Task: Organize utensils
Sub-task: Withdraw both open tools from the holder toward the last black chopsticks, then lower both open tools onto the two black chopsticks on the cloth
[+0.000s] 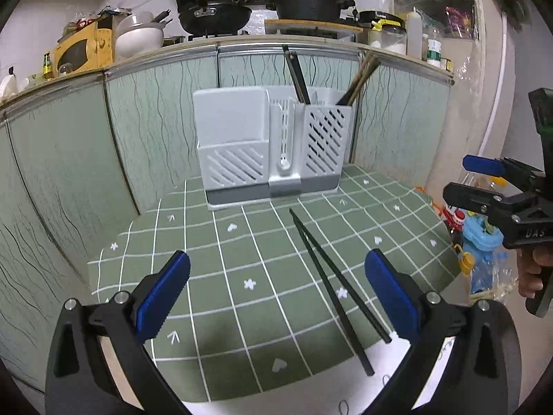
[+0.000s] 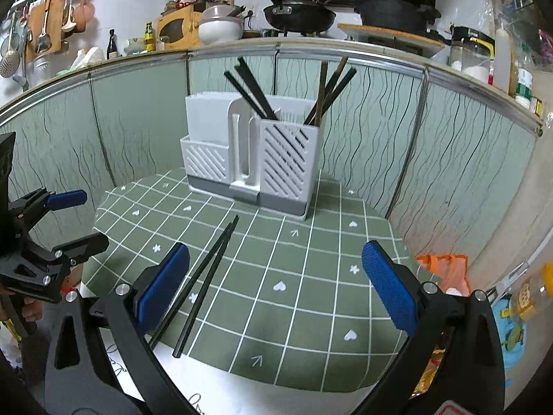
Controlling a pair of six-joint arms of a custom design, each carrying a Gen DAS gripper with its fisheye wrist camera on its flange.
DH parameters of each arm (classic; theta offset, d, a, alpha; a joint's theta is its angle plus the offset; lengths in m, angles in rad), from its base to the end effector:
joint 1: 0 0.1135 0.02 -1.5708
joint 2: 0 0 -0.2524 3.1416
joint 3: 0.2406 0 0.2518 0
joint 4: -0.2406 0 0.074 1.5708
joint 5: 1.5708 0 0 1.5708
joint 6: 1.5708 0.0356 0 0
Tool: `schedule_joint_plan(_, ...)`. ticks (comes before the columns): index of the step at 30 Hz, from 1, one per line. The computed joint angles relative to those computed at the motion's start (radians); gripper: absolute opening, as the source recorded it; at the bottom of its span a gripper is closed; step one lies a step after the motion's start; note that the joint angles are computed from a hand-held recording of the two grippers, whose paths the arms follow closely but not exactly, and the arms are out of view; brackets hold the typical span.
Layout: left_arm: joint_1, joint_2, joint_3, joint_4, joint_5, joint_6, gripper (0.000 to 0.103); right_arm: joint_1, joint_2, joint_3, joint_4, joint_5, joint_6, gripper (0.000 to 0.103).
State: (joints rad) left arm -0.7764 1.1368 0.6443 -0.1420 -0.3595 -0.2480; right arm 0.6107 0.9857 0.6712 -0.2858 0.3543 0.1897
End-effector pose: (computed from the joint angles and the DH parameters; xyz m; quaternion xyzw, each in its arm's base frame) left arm 0.1830 -0.1621 0.2161 0.1514 0.8686 -0.0785 0.4652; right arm 0.1876 0.1162 0.2447 -0.1015 0.8687 0.0353 0.4836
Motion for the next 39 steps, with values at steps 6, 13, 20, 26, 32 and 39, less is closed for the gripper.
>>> schedule_joint_plan(6,0.007,0.004,-0.065,0.041,0.004,-0.018,0.099,0.019,0.042,-0.046,0.054,0.001,0.011,0.096)
schedule_joint_plan(13,0.024,0.003,-0.128,0.068,0.019,-0.036,0.099,0.053,0.1,-0.092,0.12,-0.007,0.032,0.095)
schedule_joint_plan(20,0.036,-0.009,-0.179,0.082,0.014,-0.056,0.099,0.091,0.199,-0.121,0.184,-0.037,0.061,0.089)
schedule_joint_plan(26,0.025,-0.037,-0.218,0.075,-0.022,-0.085,0.099,0.145,0.302,-0.121,0.235,-0.03,0.079,0.08)
schedule_joint_plan(32,0.028,-0.061,-0.25,0.076,-0.023,-0.116,0.099,0.185,0.403,-0.094,0.275,-0.011,0.098,0.064)
schedule_joint_plan(39,0.01,-0.056,-0.272,0.078,-0.031,-0.129,0.099,0.211,0.464,-0.095,0.316,0.002,0.156,0.034)
